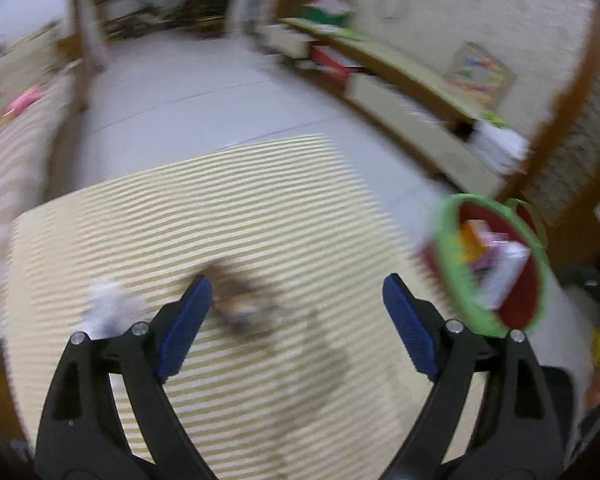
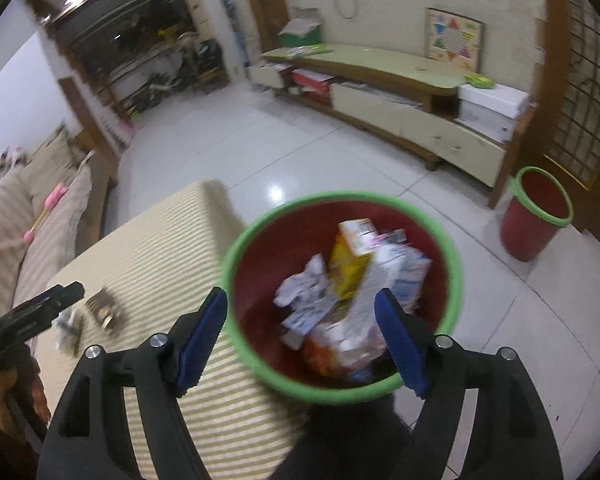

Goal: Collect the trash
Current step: 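Grasp the white printed paper cup with the left tool while the right tool grasps the brown cigarette pack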

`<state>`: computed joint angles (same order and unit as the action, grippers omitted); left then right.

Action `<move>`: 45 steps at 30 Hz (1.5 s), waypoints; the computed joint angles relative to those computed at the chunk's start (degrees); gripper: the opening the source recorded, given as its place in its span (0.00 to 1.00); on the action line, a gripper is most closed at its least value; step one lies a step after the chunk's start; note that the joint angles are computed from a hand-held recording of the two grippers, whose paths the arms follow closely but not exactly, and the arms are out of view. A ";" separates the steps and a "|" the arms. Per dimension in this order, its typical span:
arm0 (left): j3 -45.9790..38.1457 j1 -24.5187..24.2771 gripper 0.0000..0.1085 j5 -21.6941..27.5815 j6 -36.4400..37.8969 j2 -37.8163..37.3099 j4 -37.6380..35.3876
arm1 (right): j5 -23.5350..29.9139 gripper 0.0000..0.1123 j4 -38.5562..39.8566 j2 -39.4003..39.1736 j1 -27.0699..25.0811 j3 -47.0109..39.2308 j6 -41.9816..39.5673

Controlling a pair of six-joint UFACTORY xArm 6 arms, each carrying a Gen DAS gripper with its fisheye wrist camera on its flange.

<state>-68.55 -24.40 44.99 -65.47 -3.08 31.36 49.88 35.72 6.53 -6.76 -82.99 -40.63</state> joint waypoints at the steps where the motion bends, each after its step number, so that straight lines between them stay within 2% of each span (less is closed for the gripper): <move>1: 2.46 0.82 0.80 1.81 -0.86 -2.19 0.28 | 0.31 0.67 -0.03 -0.97 1.02 1.29 -0.33; 3: 6.78 2.45 0.80 5.40 -1.82 -5.90 -0.03 | 0.89 0.67 -0.29 -2.08 2.95 2.88 -0.63; 5: 11.83 5.39 0.80 5.06 -0.89 -9.39 -2.28 | 0.83 0.67 -0.66 -3.03 5.00 4.23 -0.86; 7: 13.33 7.51 0.80 4.38 2.71 -9.58 -5.06 | 0.89 0.67 -1.28 -3.78 7.35 5.16 -1.17; 12: 14.90 12.28 0.81 -3.62 11.78 -6.92 -14.60 | 2.47 0.67 -3.74 -3.61 13.53 4.63 -2.53; 14: 15.15 13.10 0.81 -4.98 14.56 -5.97 -17.91 | 2.40 0.67 -5.34 -3.22 15.61 4.37 -3.16; 15: 15.29 13.36 0.79 -5.70 15.37 -5.63 -18.82 | 2.61 0.68 -6.19 -2.83 16.71 3.94 -3.29; 16: 16.21 13.76 0.66 -6.57 15.75 -5.89 -19.01 | 3.08 0.68 -6.99 -1.98 18.04 3.04 -3.63; 17: 16.58 13.74 0.61 -6.57 14.89 -6.13 -17.99 | 3.48 0.69 -7.56 -1.38 19.05 2.46 -3.83; 19: 18.69 13.90 0.58 -8.72 14.96 -7.80 -18.73 | 4.27 0.71 -9.17 0.60 21.43 0.73 -4.33; 22: 22.56 13.46 0.57 -10.07 13.06 -11.93 -18.01 | 4.10 0.71 -12.02 3.84 24.75 -1.54 -4.04; 26: 28.03 11.79 0.57 -10.20 6.12 -19.99 -15.10 | 6.31 0.71 -14.36 9.75 27.84 -6.81 -2.64; 30: 31.40 9.17 0.58 -7.83 0.13 -26.39 -12.34 | 7.76 0.71 -16.36 14.38 30.01 -10.80 -1.44; 34: 32.40 6.94 0.59 -5.37 -4.27 -29.43 -10.22 | 7.96 0.71 -18.66 17.69 31.65 -13.39 0.18; 35: 32.53 6.49 0.59 -5.10 -5.06 -29.88 -10.05 | 7.82 0.70 -19.11 18.10 31.88 -13.63 0.29; 37: 32.74 5.94 0.59 -4.68 -5.51 -30.58 -10.12 | 7.98 0.62 -19.91 18.92 32.58 -14.31 0.59; 38: 32.21 5.81 0.59 -4.59 -5.72 -29.97 -9.88 | 7.60 0.50 -20.41 18.82 32.66 -13.98 0.57; 42: 32.64 5.65 0.59 -3.78 -5.98 -30.90 -9.80 | 5.08 0.47 -18.97 16.67 32.74 -10.86 0.00; 45: 32.63 5.03 0.59 -2.79 -6.71 -31.61 -9.03 | 2.63 0.47 -16.47 12.30 31.67 -5.93 -0.80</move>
